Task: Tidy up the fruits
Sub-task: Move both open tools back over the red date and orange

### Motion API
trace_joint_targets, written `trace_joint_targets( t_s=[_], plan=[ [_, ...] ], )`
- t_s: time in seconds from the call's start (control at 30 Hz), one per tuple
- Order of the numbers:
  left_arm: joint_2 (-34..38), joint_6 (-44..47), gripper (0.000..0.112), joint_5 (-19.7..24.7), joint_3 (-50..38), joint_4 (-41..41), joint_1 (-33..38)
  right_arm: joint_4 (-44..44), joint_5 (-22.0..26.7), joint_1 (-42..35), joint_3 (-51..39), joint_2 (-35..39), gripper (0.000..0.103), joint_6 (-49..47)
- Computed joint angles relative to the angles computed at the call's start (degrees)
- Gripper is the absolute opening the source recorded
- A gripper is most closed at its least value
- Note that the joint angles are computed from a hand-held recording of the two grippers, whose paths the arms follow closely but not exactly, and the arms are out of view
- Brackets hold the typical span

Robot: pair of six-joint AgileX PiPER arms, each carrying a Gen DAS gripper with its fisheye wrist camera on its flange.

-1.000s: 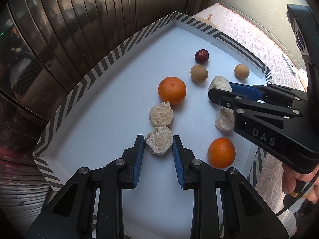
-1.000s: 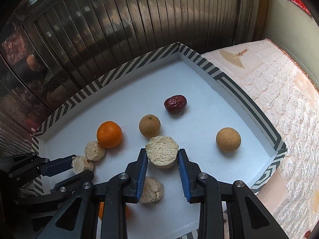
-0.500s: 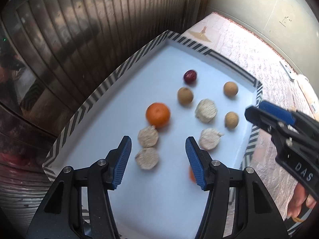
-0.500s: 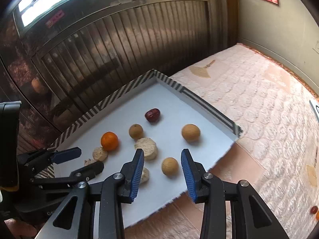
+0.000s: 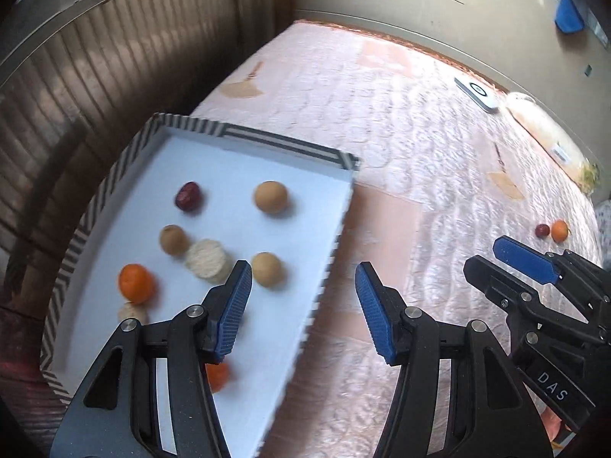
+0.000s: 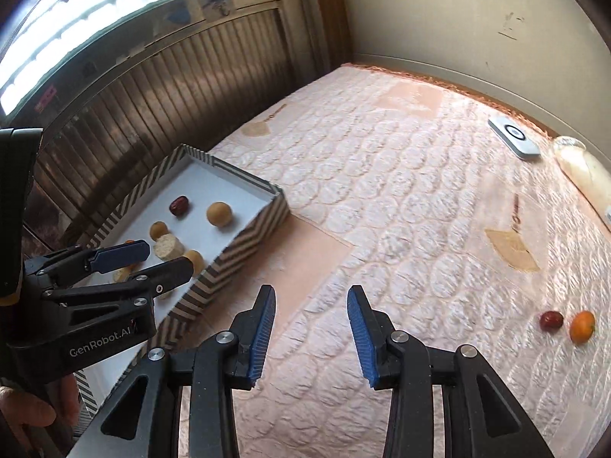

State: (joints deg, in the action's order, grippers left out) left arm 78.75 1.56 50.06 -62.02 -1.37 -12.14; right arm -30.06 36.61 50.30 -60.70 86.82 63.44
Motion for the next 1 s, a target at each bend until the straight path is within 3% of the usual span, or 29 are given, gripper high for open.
trace_joint_targets(
  t_s=[0.27, 0.47, 0.73, 1.0],
  plan=[
    [5.22, -5.2, 0.057, -0.18, -3.47, 0.6, -14.72, -1.69, 0.76, -3.95, 14.92, -12.0, 0.038, 7.13],
    [12.12, -7.05, 0.057, 0.16, -9.74, -0.37, -23.89, 0.63, 2.95, -9.46, 24.6, -22.21, 0.038, 6.75],
    [22.2, -11.3, 0.057, 2.29, -20.34, -2.92, -31.07, 7.68, 3.35, -21.42, 32.61, -33.31, 0.038, -3.77],
    [30.29, -14.69, 0.057, 4.55, -30.18, -3.95, -35.44, 18.8, 1.69, -35.33, 36.19, -39.46, 0.038, -22.22]
  ],
)
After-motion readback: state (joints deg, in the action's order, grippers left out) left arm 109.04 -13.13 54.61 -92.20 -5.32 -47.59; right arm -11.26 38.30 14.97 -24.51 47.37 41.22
